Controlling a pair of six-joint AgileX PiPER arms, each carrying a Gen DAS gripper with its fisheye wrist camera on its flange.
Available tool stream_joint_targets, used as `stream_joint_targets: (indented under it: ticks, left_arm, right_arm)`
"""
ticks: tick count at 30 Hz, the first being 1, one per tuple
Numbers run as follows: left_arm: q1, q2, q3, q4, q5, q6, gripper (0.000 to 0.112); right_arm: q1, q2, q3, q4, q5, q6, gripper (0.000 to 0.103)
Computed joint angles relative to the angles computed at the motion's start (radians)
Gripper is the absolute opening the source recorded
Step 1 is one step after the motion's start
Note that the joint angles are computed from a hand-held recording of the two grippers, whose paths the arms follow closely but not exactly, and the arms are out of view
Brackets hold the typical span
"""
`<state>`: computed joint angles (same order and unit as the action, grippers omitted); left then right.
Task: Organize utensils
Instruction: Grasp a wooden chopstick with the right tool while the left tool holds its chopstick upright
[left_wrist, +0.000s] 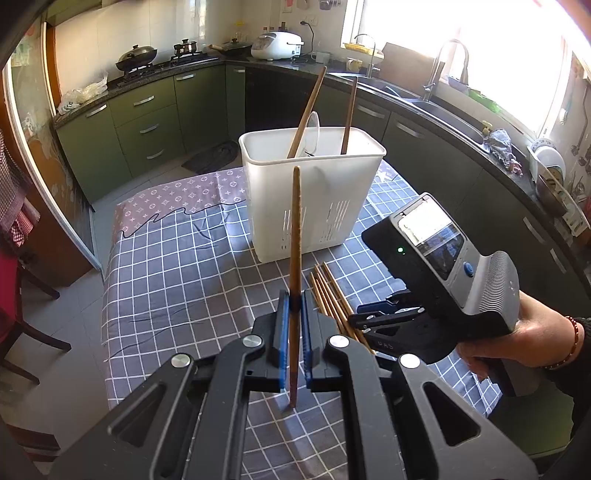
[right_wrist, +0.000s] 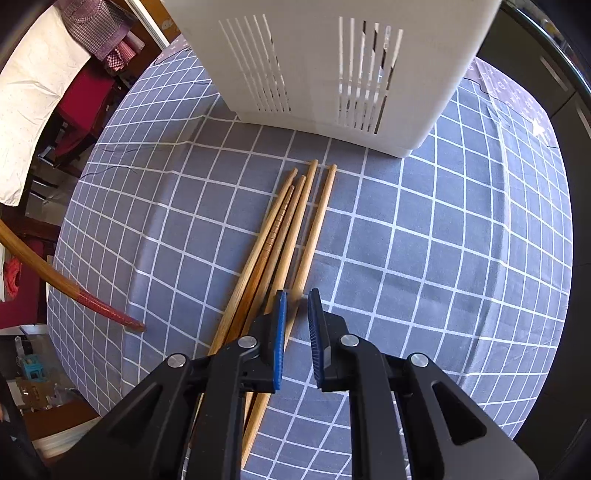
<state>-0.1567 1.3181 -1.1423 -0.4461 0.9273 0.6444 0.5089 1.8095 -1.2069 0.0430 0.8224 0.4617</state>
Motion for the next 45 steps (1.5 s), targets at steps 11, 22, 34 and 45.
stream_joint_targets:
  ticks: [11, 22, 34, 45]
  left_arm:
    - [0.015, -0.038, 0.018, -0.023, 0.012, 0.047, 0.006]
    - [-0.005, -0.075, 0.01, -0.003, 0.013, 0.037, 0.006]
    - [-0.047, -0.081, -0.061, 0.036, 0.055, -0.01, 0.006]
    - [-0.05, -0.011, -0.408, 0.01, 0.209, -0.085, 0.006]
  right_arm:
    - [0.084, -0.133, 0.092, -0.148, -0.053, 0.152, 0.007]
    - [0.253, -0.623, 0.282, -0.401, 0.004, 0.425, 0.007]
    - [0.205, -0.714, 0.258, -0.378, 0.009, 0.349, 0.007]
    - [0.001, -0.701, -0.095, -0.239, 0.089, 0.104, 0.007]
